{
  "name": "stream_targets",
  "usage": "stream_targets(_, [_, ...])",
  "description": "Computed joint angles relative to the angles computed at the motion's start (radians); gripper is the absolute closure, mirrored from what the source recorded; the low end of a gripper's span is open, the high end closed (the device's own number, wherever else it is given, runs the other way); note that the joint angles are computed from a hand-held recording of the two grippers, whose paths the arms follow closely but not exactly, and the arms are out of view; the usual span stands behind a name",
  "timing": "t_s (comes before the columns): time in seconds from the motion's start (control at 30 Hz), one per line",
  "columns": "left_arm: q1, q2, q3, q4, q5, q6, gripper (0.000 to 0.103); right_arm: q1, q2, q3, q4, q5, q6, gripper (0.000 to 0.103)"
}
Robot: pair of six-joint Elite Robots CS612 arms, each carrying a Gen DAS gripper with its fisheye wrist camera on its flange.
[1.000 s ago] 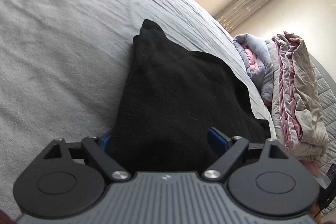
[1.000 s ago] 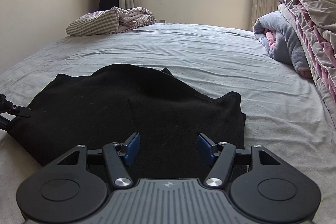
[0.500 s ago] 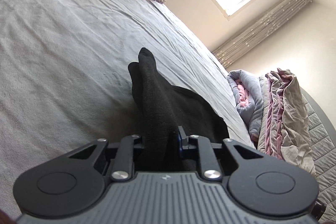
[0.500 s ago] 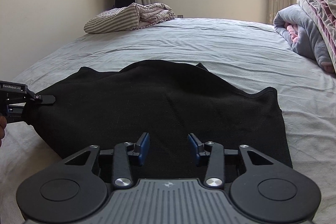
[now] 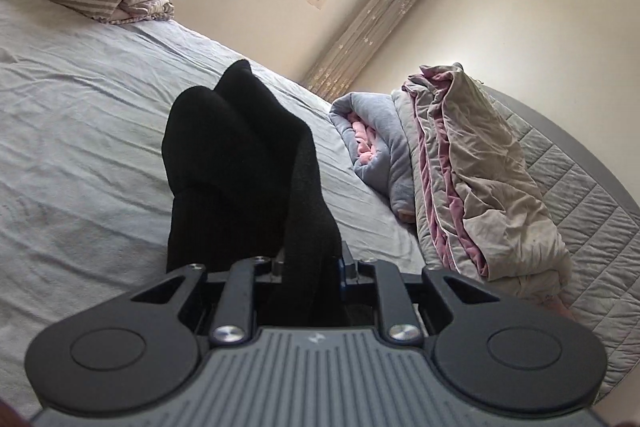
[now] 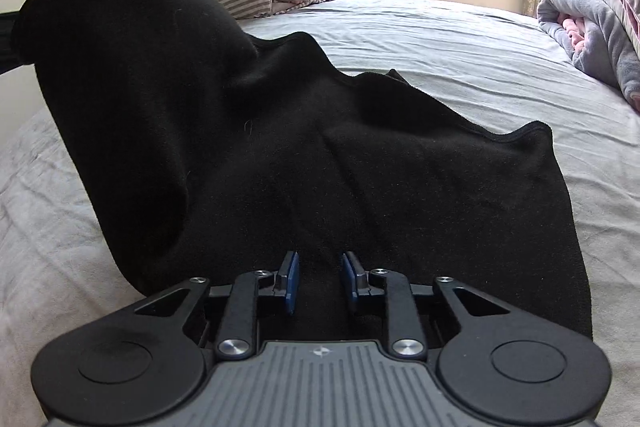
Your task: Fold small clothes
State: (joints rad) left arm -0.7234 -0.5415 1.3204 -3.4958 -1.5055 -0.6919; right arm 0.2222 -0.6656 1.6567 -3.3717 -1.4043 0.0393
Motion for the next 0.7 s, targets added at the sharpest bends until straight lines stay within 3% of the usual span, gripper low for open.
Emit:
stream_targets(0.23, [-0.036, 0.058, -0.112, 0.157, -0.088, 0.052, 0.086, -0.054, -0.038, 0.084, -0.088, -0.012, 0.08, 0.071])
stream_targets(0.3, [-0.04, 0.08, -0.144, 0.236, -0.128, 0.048, 0.086, -0.078, -0.045, 0.106, -0.108, 0.013, 0.127, 0.071])
stream_targets(0.4, [-0.055, 0.105, -0.181, 0.384, -0.118, 0.094, 0.081, -0.11, -0.046, 0.128, -0.145, 0.075, 0.2, 0.071])
stream_targets(0.5, [-0.068, 0.111, -0.163, 0.333, -0.094, 0.158, 0.073, -0.131, -0.041, 0.134, -0.169, 0.135, 0.258, 0.071])
stream_targets(0.57, [-0.064, 0.097, -0.143, 0.308, -0.135, 0.169, 0.055, -0.136, -0.04, 0.134, -0.173, 0.155, 0.275, 0.07])
stream_targets(0.6, [-0.062, 0.088, -0.129, 0.295, -0.153, 0.166, 0.054, -0.138, -0.04, 0.133, -0.174, 0.165, 0.282, 0.069])
stream_targets(0.7, [-0.057, 0.052, -0.078, 0.249, -0.171, 0.195, 0.04, -0.15, -0.03, 0.119, -0.196, 0.192, 0.334, 0.054])
